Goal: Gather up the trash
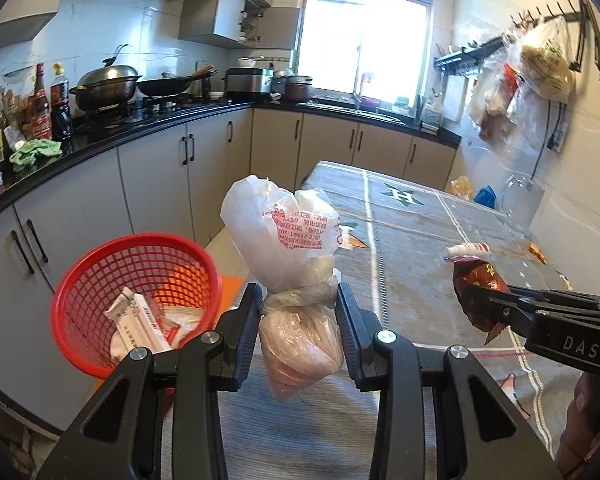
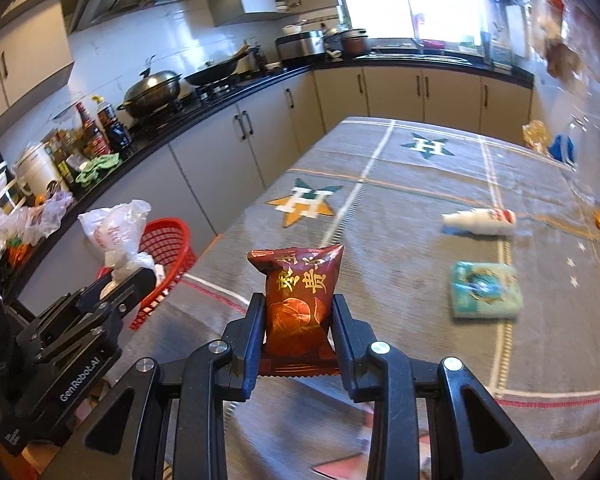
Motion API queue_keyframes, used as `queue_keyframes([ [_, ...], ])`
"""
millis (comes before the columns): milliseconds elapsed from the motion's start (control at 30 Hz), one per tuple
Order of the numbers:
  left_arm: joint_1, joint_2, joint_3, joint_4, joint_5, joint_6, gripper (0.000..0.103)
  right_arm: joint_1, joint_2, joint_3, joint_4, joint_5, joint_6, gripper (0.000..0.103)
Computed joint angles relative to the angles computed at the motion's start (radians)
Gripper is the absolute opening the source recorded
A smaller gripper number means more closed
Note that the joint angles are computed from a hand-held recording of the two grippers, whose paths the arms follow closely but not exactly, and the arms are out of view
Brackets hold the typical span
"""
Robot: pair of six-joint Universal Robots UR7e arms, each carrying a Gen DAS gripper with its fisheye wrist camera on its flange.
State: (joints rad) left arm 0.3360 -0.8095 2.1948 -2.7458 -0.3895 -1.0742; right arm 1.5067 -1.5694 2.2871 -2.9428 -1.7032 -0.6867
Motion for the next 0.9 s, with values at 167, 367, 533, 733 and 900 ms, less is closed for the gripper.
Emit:
queue_keyframes([
  [167,0.011,-0.056,0.038,0.056,0.02,-0.076,0.036,0.06,0.049,-0.011,-0.005,-0.023,0.002,0.035],
  [367,0.024,-0.14,0.084,0.183,0.047,-0.202,0.036,0.119,0.112,-0.034,0.0,-0.036,0.025,0.035],
  [533,0.039,-0.202,0.116,0.286,0.06,-0.298,0.036,0.156,0.167,-0.056,0.012,-0.044,0.044,0.035],
  [733,0.062,-0.256,0.146,0.357,0.061,-0.372,0.036,0.188,0.213,-0.078,0.033,-0.044,0.061,0.035],
  [900,0.086,-0.305,0.172,0.4,0.061,-0.42,0.036,0.221,0.246,-0.102,0.056,-0.047,0.082,0.035],
])
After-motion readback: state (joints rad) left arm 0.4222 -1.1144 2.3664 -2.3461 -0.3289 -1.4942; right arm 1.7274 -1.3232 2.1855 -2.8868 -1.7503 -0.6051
